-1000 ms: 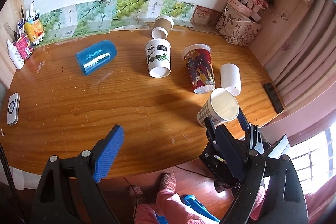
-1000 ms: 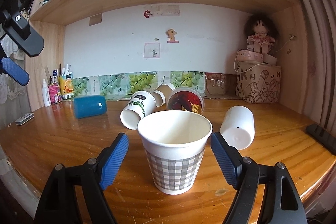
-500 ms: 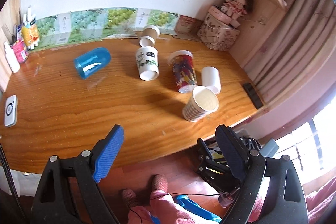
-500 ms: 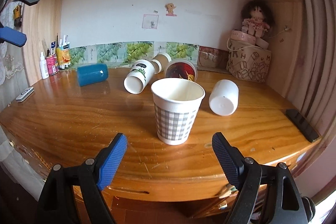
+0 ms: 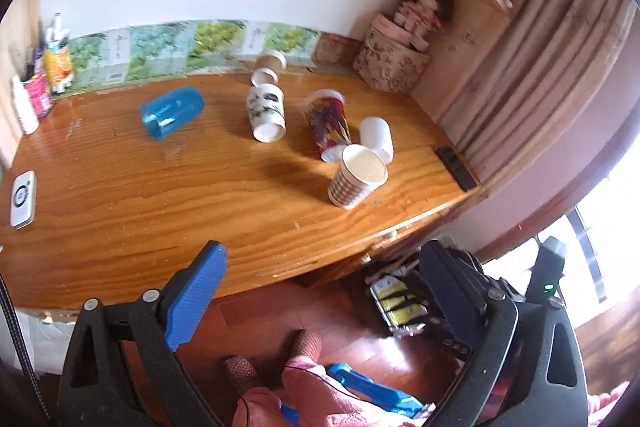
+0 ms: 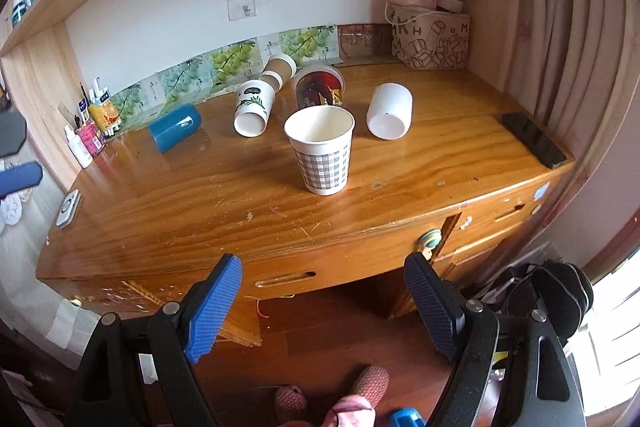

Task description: Flip cup upright

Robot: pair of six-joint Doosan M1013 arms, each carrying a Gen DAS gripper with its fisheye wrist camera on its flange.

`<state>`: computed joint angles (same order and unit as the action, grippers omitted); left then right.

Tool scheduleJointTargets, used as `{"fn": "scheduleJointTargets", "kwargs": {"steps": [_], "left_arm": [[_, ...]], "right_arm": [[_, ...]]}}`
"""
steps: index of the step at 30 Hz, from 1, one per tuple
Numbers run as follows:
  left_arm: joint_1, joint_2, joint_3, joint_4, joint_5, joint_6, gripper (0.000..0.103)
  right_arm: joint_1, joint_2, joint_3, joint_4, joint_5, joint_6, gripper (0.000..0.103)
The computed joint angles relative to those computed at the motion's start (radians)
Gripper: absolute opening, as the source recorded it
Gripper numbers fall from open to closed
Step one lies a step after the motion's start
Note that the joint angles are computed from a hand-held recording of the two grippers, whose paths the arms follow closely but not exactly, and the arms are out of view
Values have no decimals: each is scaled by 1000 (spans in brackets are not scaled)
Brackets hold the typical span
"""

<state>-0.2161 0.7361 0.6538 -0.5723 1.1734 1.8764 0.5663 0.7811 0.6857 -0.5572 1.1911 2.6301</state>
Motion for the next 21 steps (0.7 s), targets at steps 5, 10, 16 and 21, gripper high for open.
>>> {"fn": "scheduleJointTargets", "kwargs": {"steps": [5,10,16,21], "left_arm": [[-4,-44,45,23,-75,-7,101],[-16,-61,45,64,-110,-42,102],[-48,-81,55,151,-217,-106,102],[-106,-102,74,423,-353,-370,102]], "right_arm": [[-7,-25,-47,75,61,15,84],[-17,-16,-144,105,137,-52,84],[-32,-40,-158,103,78,-110,103],[-55,-60,-152,103,15,-164,103]]}}
